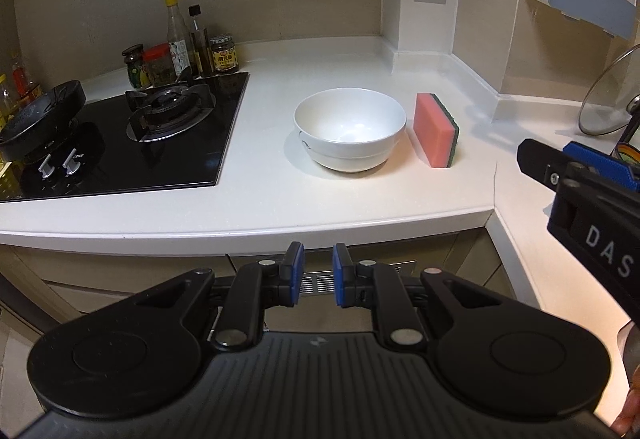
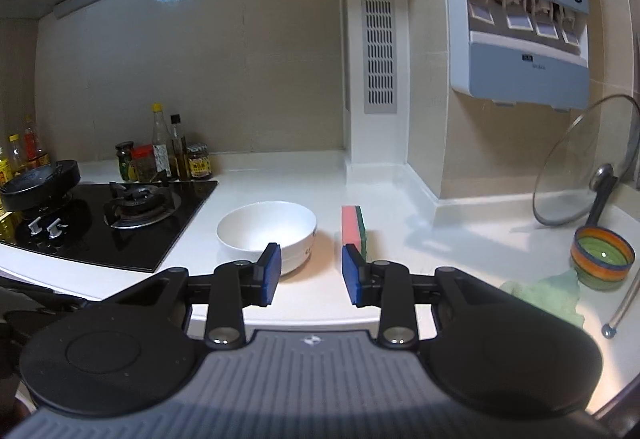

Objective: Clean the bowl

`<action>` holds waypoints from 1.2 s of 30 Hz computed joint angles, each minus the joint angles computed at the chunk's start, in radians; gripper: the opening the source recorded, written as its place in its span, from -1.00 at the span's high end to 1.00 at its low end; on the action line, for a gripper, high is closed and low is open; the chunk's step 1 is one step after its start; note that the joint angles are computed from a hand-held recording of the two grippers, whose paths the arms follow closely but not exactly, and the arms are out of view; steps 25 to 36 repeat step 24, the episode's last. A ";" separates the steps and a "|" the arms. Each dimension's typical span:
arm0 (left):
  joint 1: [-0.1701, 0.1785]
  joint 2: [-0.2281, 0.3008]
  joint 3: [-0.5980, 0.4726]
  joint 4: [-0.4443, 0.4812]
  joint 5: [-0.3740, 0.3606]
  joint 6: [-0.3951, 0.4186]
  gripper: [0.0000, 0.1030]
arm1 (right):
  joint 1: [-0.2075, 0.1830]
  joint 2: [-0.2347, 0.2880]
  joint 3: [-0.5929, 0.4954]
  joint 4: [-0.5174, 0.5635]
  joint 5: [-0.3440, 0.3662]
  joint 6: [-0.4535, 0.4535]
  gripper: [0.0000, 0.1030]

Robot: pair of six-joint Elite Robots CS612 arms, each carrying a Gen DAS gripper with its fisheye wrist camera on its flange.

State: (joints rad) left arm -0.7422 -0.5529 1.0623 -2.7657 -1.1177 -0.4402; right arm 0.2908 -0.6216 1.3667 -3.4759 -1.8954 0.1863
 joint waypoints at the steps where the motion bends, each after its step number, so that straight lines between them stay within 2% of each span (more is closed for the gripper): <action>1: 0.000 -0.001 0.002 -0.002 0.001 0.000 0.66 | 0.000 0.001 -0.002 0.005 -0.003 0.000 0.44; 12: 0.003 -0.001 0.003 -0.002 0.013 0.000 0.66 | 0.003 0.013 -0.023 0.008 -0.009 -0.029 0.44; 17: -0.007 0.019 -0.023 -0.015 0.095 0.040 0.66 | 0.005 0.023 -0.038 0.009 -0.028 -0.050 0.44; 22: -0.002 0.033 -0.053 0.004 0.094 0.034 0.66 | 0.003 0.028 -0.046 0.019 -0.038 -0.056 0.43; 24: 0.004 0.036 -0.062 0.016 0.067 0.027 0.66 | 0.001 0.029 -0.048 0.023 -0.039 -0.054 0.44; 36: 0.004 0.036 -0.062 0.016 0.067 0.027 0.66 | 0.001 0.029 -0.048 0.023 -0.039 -0.054 0.44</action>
